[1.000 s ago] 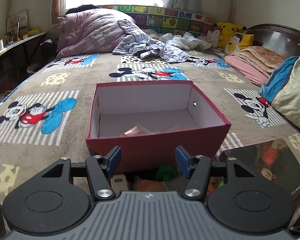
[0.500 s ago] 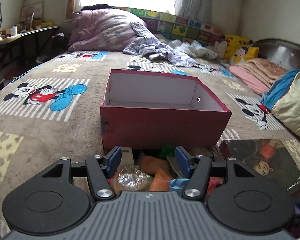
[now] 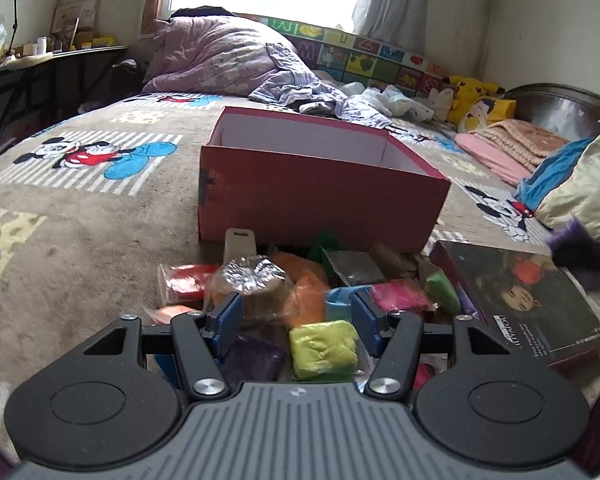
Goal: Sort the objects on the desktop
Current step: 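Withdraw the left gripper from the box while the right gripper grasps the purple packet, then carry the purple packet with the right gripper and release it into the red box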
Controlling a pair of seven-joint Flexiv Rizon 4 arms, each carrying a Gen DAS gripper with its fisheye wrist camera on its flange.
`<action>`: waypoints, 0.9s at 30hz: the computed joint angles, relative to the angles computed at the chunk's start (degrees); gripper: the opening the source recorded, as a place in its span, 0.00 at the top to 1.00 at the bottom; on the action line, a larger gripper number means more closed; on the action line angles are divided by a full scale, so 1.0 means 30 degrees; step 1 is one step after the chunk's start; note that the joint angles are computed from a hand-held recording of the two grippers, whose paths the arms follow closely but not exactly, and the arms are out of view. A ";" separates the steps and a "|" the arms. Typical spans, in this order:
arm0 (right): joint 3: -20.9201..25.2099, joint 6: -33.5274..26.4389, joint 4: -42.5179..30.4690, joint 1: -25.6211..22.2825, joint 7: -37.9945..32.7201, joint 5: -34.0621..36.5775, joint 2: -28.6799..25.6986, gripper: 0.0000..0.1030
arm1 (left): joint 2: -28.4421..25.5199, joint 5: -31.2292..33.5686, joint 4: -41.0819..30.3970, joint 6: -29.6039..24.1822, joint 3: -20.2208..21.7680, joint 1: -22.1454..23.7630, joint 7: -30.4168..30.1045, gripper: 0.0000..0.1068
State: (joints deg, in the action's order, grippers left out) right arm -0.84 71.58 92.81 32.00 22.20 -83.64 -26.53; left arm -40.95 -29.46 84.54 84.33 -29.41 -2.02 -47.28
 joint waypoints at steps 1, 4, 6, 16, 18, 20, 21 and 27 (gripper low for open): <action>-0.0011 0.0035 -0.0213 -0.0061 -0.0358 0.0171 -0.0098 0.65 | 0.0024 -0.0013 0.0276 0.0327 -0.0315 0.0181 0.0193 0.37; -0.0180 0.0113 -0.0828 -0.0141 -0.1421 0.0732 -0.0345 0.65 | 0.0135 0.0063 0.1109 0.0611 -0.1394 0.0947 0.0671 0.36; -0.0351 0.0177 -0.1272 -0.0169 -0.2160 0.1144 -0.0524 0.65 | 0.0215 -0.0011 0.1510 0.0445 -0.1762 0.1234 0.0725 0.36; -0.1338 0.0168 -0.4073 0.0088 -0.7415 0.5358 -0.2186 0.65 | -0.0851 0.1302 0.2742 0.2406 -0.5721 0.3700 0.1471 0.36; -0.1545 -0.0064 -0.4723 0.0210 -0.8515 0.6346 -0.2611 0.65 | -0.0935 0.1657 0.2548 0.2047 -0.5574 0.3713 0.1006 0.36; -0.1637 -0.0288 -0.5454 0.0282 -0.9769 0.7407 -0.3098 0.65 | -0.0996 0.1884 0.2373 0.1689 -0.5413 0.3715 0.0605 0.36; -0.1666 -0.0416 -0.5843 0.0308 -1.0403 0.7937 -0.3352 0.65 | -0.1025 0.1921 0.2295 0.1579 -0.5360 0.3704 0.0446 0.36; -0.1424 -0.1671 -0.8668 0.0308 -1.4417 1.1380 -0.5124 0.65 | -0.1237 0.1953 0.2066 0.1156 -0.5553 0.3852 0.0263 0.36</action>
